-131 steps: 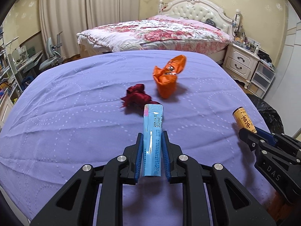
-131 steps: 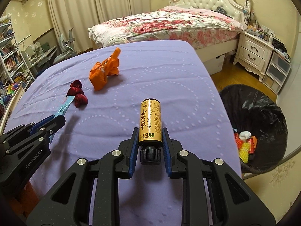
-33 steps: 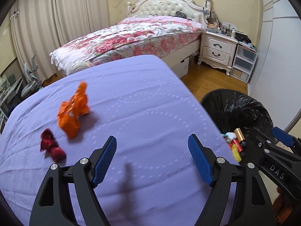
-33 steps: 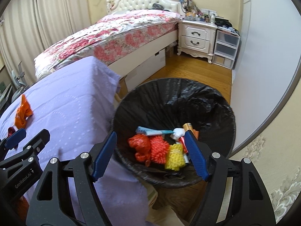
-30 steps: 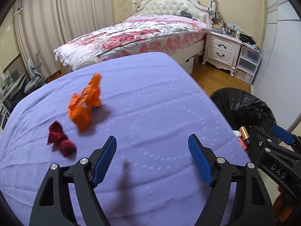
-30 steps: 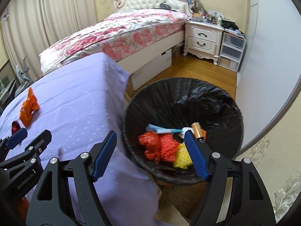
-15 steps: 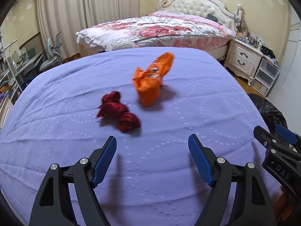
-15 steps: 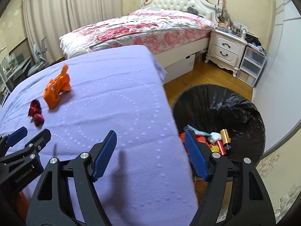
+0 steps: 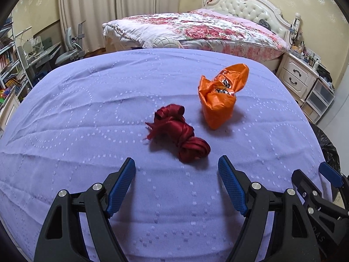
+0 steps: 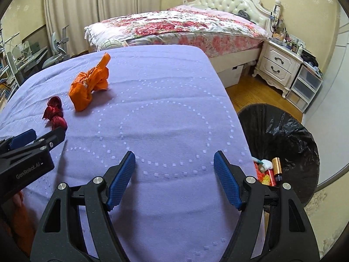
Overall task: Collect trash
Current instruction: 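Move both open grippers back over the remaining trash on the bed, then grasp the dark red ribbon bag with the left gripper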
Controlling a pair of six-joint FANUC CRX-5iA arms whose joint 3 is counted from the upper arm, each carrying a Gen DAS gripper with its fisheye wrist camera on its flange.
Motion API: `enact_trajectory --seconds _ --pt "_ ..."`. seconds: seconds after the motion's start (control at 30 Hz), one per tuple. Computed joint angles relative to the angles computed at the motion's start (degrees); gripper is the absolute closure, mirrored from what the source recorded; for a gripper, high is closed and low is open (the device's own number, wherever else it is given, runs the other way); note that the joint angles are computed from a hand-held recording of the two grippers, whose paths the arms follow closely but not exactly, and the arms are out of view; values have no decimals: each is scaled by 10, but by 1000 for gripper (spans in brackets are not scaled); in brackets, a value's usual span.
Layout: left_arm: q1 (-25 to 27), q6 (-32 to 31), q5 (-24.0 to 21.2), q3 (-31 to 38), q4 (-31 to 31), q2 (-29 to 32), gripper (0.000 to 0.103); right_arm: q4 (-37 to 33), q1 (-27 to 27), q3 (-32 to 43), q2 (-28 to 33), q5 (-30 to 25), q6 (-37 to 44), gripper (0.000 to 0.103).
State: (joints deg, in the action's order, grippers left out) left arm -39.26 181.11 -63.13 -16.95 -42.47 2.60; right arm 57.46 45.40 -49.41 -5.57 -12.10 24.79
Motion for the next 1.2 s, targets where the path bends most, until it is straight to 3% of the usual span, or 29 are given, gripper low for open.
enact_trajectory --seconds 0.17,0.4,0.67,0.83,1.1,1.13,1.2 --pt "25 -26 17 -9 7 -6 29 -18 10 7 6 -1 21 30" --pt "41 -56 32 -21 10 -17 48 -60 24 22 15 -5 56 30" --pt "52 -66 30 -39 0 -37 84 -72 43 31 21 -4 74 30" --pt "62 -68 34 -56 1 -56 93 -106 65 49 33 -9 107 30" --pt "85 -72 56 -87 7 -90 93 -152 97 88 63 -30 152 30" --pt "89 -77 69 -95 10 -98 91 -151 98 90 65 -32 152 30" --pt "92 -82 82 -105 13 -111 75 -147 101 90 66 -33 149 30"
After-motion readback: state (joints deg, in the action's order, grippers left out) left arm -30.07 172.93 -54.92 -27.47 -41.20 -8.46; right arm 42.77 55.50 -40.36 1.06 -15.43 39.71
